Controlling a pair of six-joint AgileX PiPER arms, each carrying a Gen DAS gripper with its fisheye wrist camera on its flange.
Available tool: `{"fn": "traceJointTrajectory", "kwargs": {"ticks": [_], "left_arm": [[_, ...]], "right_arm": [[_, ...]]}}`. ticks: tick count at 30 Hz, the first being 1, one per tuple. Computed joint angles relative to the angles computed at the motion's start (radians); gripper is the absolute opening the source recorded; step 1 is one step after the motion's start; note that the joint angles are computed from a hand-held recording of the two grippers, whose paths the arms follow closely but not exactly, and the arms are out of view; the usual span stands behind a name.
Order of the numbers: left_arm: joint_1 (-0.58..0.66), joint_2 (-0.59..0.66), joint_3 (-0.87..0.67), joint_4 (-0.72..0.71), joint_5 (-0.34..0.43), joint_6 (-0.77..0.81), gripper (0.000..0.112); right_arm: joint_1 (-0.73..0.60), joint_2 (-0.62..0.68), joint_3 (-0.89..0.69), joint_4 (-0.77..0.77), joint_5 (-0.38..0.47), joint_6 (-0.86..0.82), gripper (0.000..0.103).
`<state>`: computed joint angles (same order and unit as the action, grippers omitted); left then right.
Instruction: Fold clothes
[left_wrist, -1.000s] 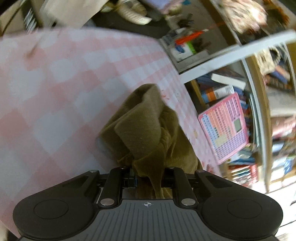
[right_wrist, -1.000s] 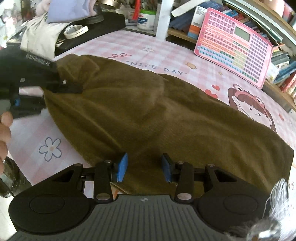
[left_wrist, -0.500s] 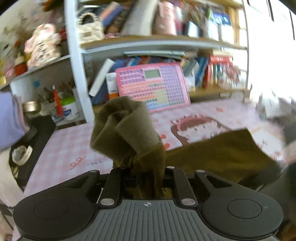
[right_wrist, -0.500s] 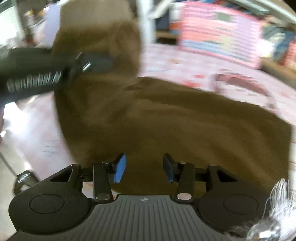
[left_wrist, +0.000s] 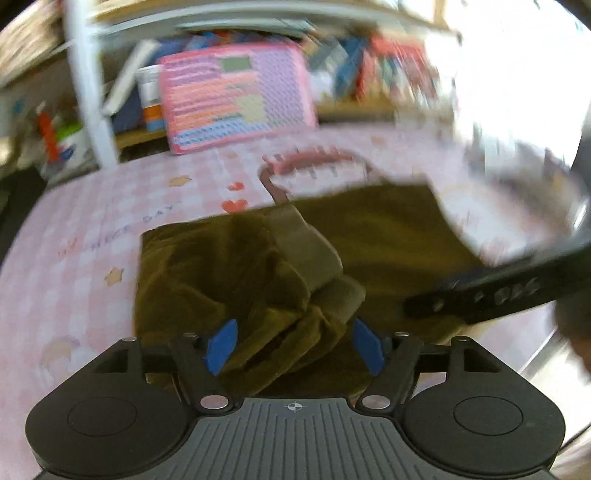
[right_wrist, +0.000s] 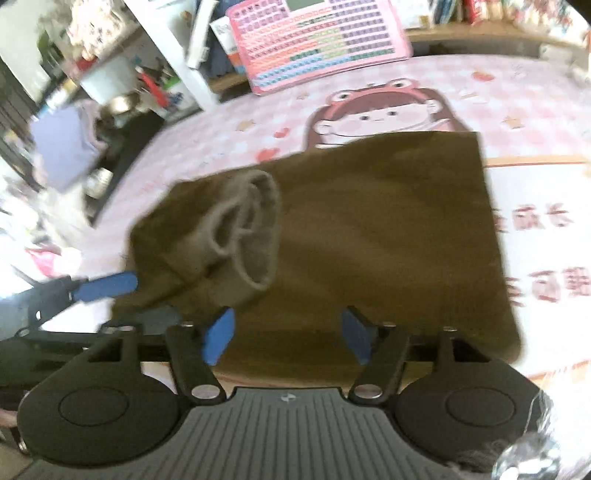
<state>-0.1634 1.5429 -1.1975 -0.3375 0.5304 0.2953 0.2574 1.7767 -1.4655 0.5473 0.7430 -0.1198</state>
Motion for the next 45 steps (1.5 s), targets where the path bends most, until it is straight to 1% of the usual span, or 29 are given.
{"fn": "traceJointTrajectory", "kwargs": {"ticks": [1,2,4,7,10,11,12,13,14,15,16,19,20,21,22,24,25,26,28,30,33,35,37,38,39,40,41,42,45], "left_arm": [[0.035,-0.02,0.014,-0.063,-0.016,0.012,0.071],[0.072,-0.046,0.036,-0.098,-0.039,-0.003,0.071],[0.127,-0.066,0.041,-0.091,-0.048,-0.081,0.069],[0.196,-0.092,0.052,-0.096,-0.047,-0.141,0.068],[0.223,-0.11,0.063,-0.085,-0.052,-0.153,0.068],[0.227,-0.109,0.063,-0.088,-0.053,-0.153,0.068],[0.23,-0.106,0.062,-0.094,-0.054,-0.15,0.068],[0.234,-0.103,0.061,-0.1,-0.054,-0.147,0.068],[0.237,-0.099,0.059,-0.106,-0.055,-0.145,0.068],[0.24,-0.096,0.058,-0.112,-0.055,-0.142,0.068],[0.241,-0.088,0.05,-0.128,-0.056,-0.121,0.068],[0.247,-0.063,0.025,-0.207,-0.048,-0.015,0.068],[0.248,-0.055,0.022,-0.232,-0.044,0.018,0.068],[0.25,-0.044,0.016,-0.252,-0.037,0.042,0.068],[0.251,-0.032,0.009,-0.267,-0.028,0.056,0.068],[0.251,-0.01,-0.003,-0.29,-0.009,0.083,0.068],[0.249,0.0,-0.009,-0.298,0.001,0.098,0.068],[0.248,0.009,-0.016,-0.305,0.011,0.113,0.068],[0.247,0.019,-0.023,-0.309,0.024,0.134,0.068],[0.246,0.027,-0.03,-0.31,0.037,0.153,0.068],[0.263,0.033,-0.035,-0.347,0.054,0.203,0.068],[0.277,0.041,-0.04,-0.379,0.07,0.238,0.068],[0.291,0.049,-0.045,-0.409,0.086,0.272,0.066],[0.298,0.054,-0.048,-0.423,0.094,0.288,0.066],[0.302,0.058,-0.053,-0.434,0.101,0.299,0.066],[0.306,0.063,-0.059,-0.443,0.107,0.309,0.066],[0.311,0.069,-0.065,-0.45,0.114,0.316,0.066],[0.317,0.076,-0.071,-0.456,0.123,0.319,0.066],[0.334,0.104,-0.092,-0.461,0.15,0.31,0.067]], "right_arm": [[-0.01,0.018,-0.022,0.06,0.018,-0.032,0.081],[-0.021,0.046,-0.049,0.132,0.038,-0.061,0.083],[-0.035,0.106,-0.108,0.226,0.079,-0.064,0.086],[-0.036,0.207,-0.22,0.234,0.131,0.074,0.086],[-0.038,0.267,-0.274,0.261,0.137,0.162,0.087],[-0.041,0.276,-0.275,0.299,0.124,0.168,0.087],[-0.043,0.289,-0.285,0.325,0.12,0.184,0.083],[-0.042,0.302,-0.297,0.343,0.115,0.207,0.062],[-0.036,0.31,-0.315,0.322,0.111,0.249,0.044],[-0.035,0.318,-0.329,0.322,0.126,0.251,0.023],[-0.038,0.313,-0.317,0.361,0.128,0.212,0.021],[-0.065,0.228,-0.215,0.603,0.115,-0.033,0.019],[-0.066,0.214,-0.185,0.625,0.087,-0.061,0.019],[-0.065,0.205,-0.177,0.607,0.066,-0.05,0.019],[-0.06,0.203,-0.184,0.549,0.048,0.002,0.019],[-0.049,0.252,-0.208,0.374,0.036,0.189,0.02],[-0.048,0.272,-0.209,0.338,0.031,0.245,0.022],[-0.047,0.271,-0.203,0.341,0.016,0.263,0.023],[-0.046,0.255,-0.184,0.352,0.004,0.237,0.032],[-0.03,0.222,-0.18,0.255,-0.022,0.273,0.036],[0.023,0.156,-0.168,0.044,-0.117,0.345,0.035],[0.056,0.12,-0.162,-0.098,-0.168,0.39,0.031],[0.086,0.108,-0.161,-0.121,-0.184,0.317,0.017],[0.098,0.106,-0.162,-0.123,-0.185,0.277,0.014],[0.103,0.115,-0.17,-0.108,-0.163,0.251,0.007],[0.11,0.128,-0.182,-0.111,-0.137,0.241,0.005],[0.118,0.145,-0.195,-0.154,-0.109,0.27,0.003],[0.114,0.142,-0.167,-0.17,-0.118,0.289,0.001],[0.106,0.132,-0.12,-0.249,-0.126,0.381,0.0]]}}
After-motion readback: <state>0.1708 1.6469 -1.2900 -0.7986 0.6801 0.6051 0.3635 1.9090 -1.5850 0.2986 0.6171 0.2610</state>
